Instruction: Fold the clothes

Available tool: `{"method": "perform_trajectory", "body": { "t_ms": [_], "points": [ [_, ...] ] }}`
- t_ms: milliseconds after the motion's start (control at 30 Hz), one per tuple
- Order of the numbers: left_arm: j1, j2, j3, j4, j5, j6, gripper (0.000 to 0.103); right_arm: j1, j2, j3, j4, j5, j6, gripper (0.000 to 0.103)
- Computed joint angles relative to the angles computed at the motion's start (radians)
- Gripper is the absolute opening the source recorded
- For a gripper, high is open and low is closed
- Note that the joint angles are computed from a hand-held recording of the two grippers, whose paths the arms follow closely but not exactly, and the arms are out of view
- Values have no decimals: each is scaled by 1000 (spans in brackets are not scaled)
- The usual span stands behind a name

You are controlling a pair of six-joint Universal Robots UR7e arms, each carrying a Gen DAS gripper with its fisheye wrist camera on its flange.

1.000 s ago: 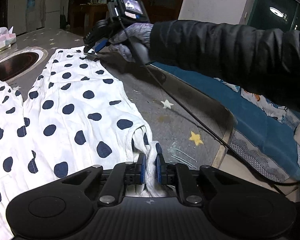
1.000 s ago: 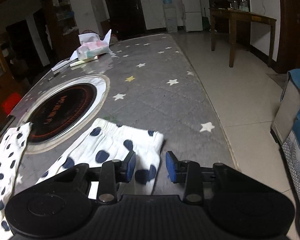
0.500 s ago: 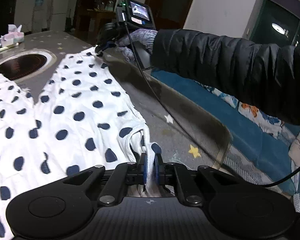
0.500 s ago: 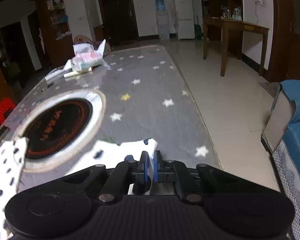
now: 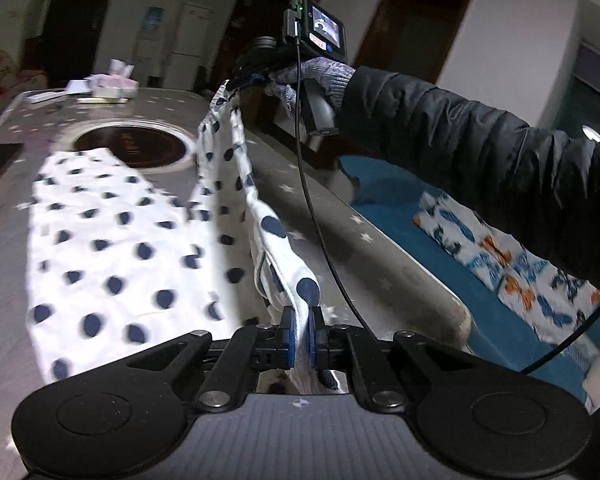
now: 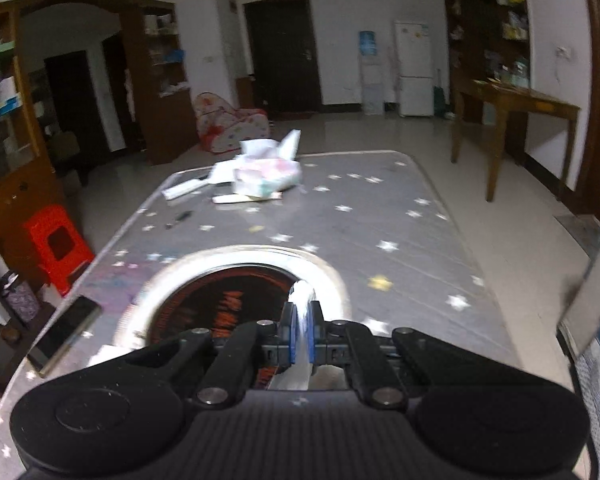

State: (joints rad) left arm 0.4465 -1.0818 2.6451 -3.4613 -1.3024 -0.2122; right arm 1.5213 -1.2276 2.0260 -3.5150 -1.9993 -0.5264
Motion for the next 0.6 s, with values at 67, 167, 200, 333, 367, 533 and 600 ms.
{"method": "perform_trajectory", "body": {
  "t_ms": [67, 167, 200, 333, 367, 533, 600],
  "points": [
    [2, -43, 28, 2, 19, -23, 7, 42, 55, -35, 2, -23, -3, 5],
    [9, -103, 66, 7, 45, -56, 7, 85, 133, -81, 2, -50, -7, 5],
    [16, -115, 73, 5, 49, -62, 7, 98, 157, -97, 7, -59, -7, 5],
    [27, -178, 113, 24, 76, -121, 7, 137, 262, -166, 19, -99, -1, 5],
    [31, -193, 121, 32, 81, -137, 7, 146, 289, -184, 25, -107, 2, 5],
    [46, -251, 154, 61, 111, -180, 7, 171, 398, -254, 52, -116, 1, 5],
    [42, -273, 161, 78, 121, -198, 7, 177, 427, -267, 56, -109, -2, 5]
  ]
}}
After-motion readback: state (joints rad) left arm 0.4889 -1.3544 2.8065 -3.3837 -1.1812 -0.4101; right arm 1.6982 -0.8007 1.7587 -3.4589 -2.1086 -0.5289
